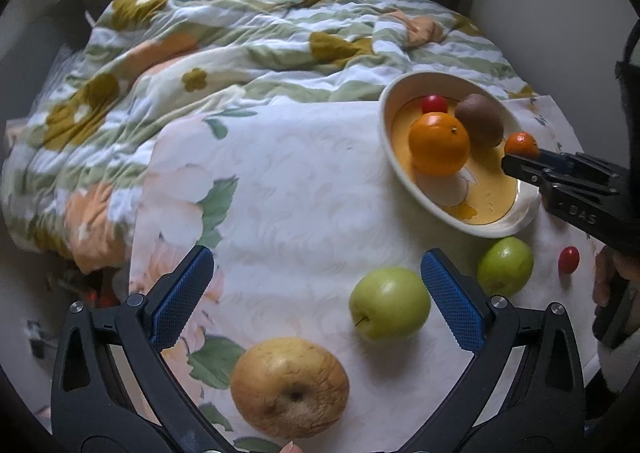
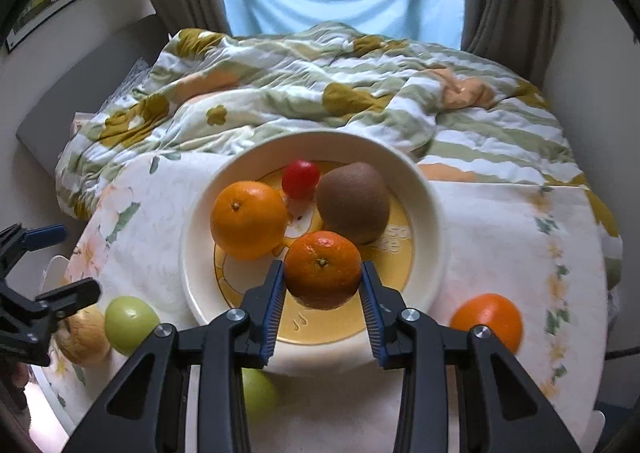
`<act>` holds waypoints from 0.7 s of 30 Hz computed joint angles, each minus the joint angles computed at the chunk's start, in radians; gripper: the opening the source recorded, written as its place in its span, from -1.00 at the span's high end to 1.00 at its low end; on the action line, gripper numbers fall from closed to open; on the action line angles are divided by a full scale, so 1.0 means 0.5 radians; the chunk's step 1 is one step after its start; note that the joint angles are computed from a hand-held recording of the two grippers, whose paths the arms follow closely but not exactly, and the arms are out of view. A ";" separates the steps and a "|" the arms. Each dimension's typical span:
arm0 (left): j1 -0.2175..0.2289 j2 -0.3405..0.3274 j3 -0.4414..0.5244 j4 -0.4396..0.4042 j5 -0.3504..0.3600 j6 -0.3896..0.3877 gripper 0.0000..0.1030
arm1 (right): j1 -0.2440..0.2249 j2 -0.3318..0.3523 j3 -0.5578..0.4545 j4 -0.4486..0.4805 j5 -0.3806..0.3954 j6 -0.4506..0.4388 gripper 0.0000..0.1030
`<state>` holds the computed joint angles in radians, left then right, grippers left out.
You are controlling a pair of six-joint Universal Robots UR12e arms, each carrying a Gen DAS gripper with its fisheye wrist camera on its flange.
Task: Organize fruits
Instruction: 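Lower the mandarin into the bowl and open the right tool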
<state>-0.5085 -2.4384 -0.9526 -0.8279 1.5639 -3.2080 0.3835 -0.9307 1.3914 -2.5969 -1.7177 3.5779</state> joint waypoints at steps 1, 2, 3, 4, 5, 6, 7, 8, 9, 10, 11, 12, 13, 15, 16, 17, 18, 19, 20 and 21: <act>0.003 0.007 -0.018 0.013 -0.001 -0.019 -1.00 | -0.004 0.006 -0.006 0.003 0.008 -0.009 0.34; 0.006 0.011 -0.029 0.021 -0.004 -0.036 -1.00 | -0.005 0.014 -0.011 0.004 0.014 -0.016 0.34; 0.008 0.016 -0.041 0.030 -0.009 -0.052 -1.00 | -0.007 0.022 -0.017 0.008 0.022 -0.023 0.34; 0.011 0.020 -0.054 0.039 -0.013 -0.068 -1.00 | -0.009 0.027 -0.023 0.014 0.030 -0.027 0.34; 0.013 0.023 -0.062 0.044 -0.015 -0.082 -1.00 | -0.010 0.032 -0.028 0.021 0.037 -0.030 0.34; 0.013 0.024 -0.065 0.044 -0.014 -0.091 -1.00 | -0.013 0.037 -0.034 0.034 0.050 -0.036 0.34; 0.013 0.027 -0.074 0.050 -0.015 -0.102 -1.00 | -0.015 0.042 -0.040 0.048 0.062 -0.038 0.34; 0.013 0.029 -0.080 0.055 -0.015 -0.111 -1.00 | -0.017 0.046 -0.045 0.056 0.067 -0.041 0.34; 0.014 0.032 -0.088 0.060 -0.015 -0.120 -1.00 | -0.016 0.052 -0.052 0.066 0.066 -0.042 0.34; 0.014 0.036 -0.096 0.064 -0.018 -0.131 -1.00 | -0.016 0.056 -0.061 0.085 0.073 -0.047 0.34; 0.016 0.039 -0.101 0.067 -0.022 -0.140 -1.00 | -0.018 0.058 -0.067 0.100 0.082 -0.052 0.33; 0.016 0.044 -0.112 0.074 -0.022 -0.150 -1.00 | -0.018 0.058 -0.070 0.111 0.087 -0.057 0.18; 0.015 0.049 -0.121 0.079 -0.019 -0.158 -1.00 | -0.018 0.057 -0.066 0.098 0.089 -0.059 0.01; 0.013 0.060 -0.140 0.088 -0.004 -0.165 -1.00 | -0.021 0.050 -0.050 0.047 0.113 -0.062 -0.71; 0.011 0.066 -0.150 0.094 0.004 -0.171 -1.00 | -0.019 0.046 -0.041 0.019 0.111 -0.066 -0.76; 0.010 0.071 -0.158 0.099 0.009 -0.176 -1.00 | -0.015 0.042 -0.036 0.004 0.095 -0.069 -0.77; 0.009 0.079 -0.170 0.106 0.017 -0.184 -1.00 | -0.012 0.038 -0.031 -0.007 0.082 -0.071 -0.77; 0.008 0.086 -0.181 0.114 0.023 -0.191 -1.00 | -0.010 0.033 -0.025 -0.018 0.076 -0.068 -0.79; 0.007 0.094 -0.193 0.122 0.029 -0.198 -1.00 | -0.008 0.026 -0.016 -0.031 0.072 -0.058 -0.91; 0.006 0.103 -0.205 0.131 0.036 -0.204 -1.00 | -0.008 0.017 -0.005 -0.041 0.078 -0.046 -0.99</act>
<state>-0.5052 -2.3868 -1.0553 -0.7626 1.5821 -3.3102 0.3797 -0.9223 1.3888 -2.6173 -1.6787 3.5550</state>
